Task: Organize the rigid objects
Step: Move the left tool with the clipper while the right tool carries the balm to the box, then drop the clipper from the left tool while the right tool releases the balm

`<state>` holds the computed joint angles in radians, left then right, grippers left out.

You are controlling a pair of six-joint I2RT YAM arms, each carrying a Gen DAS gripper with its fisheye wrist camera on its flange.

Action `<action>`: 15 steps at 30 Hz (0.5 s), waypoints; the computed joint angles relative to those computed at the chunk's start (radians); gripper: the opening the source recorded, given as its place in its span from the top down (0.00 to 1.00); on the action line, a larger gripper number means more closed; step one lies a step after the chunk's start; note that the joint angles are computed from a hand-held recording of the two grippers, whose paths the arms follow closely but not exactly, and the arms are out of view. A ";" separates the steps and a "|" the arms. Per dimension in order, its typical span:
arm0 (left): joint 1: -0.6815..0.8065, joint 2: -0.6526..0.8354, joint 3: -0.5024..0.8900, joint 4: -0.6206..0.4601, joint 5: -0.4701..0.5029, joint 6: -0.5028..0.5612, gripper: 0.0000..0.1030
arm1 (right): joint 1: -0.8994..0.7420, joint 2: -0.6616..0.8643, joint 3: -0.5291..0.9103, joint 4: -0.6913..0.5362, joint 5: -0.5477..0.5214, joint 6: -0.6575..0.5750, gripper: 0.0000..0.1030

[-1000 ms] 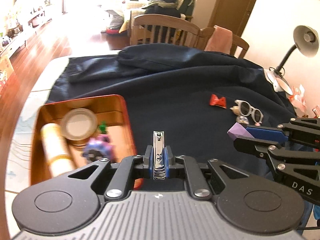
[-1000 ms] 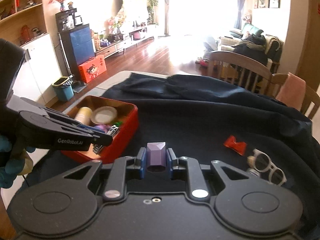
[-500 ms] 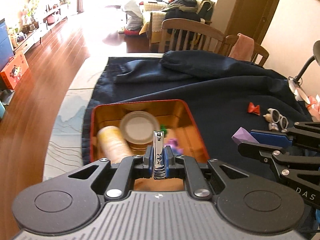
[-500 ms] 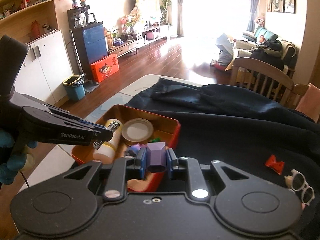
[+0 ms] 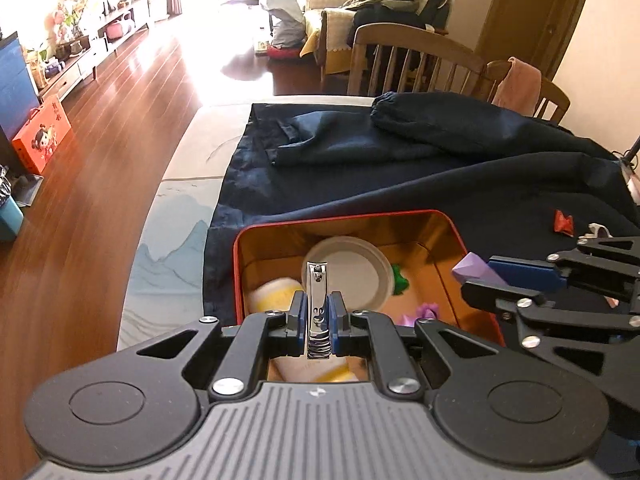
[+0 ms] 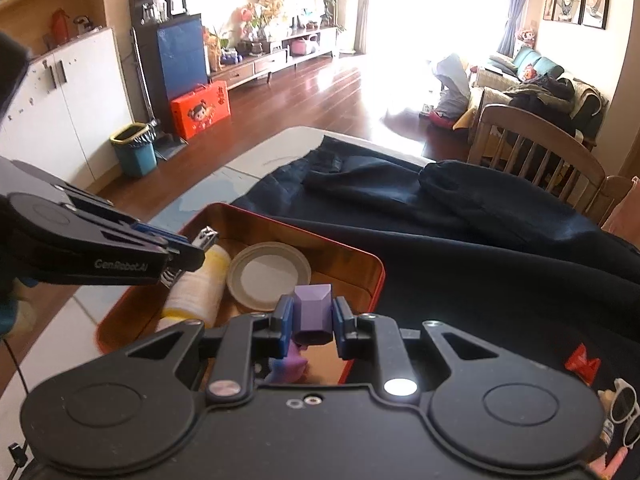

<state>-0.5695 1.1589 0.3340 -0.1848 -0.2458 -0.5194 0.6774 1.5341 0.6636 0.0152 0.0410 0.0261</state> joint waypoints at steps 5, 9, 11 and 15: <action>0.083 0.132 0.032 0.092 0.033 0.062 0.89 | -0.005 0.111 0.070 0.011 0.022 -0.007 0.81; 0.132 0.216 0.060 0.133 0.067 0.093 0.89 | 0.000 0.175 0.106 0.010 0.030 -0.020 0.81; 0.148 0.239 0.063 0.152 0.076 0.100 0.89 | 0.004 0.202 0.117 0.009 0.033 -0.034 0.81; 0.164 0.274 0.079 0.165 0.087 0.113 0.89 | 0.013 0.234 0.129 0.002 0.049 -0.043 0.81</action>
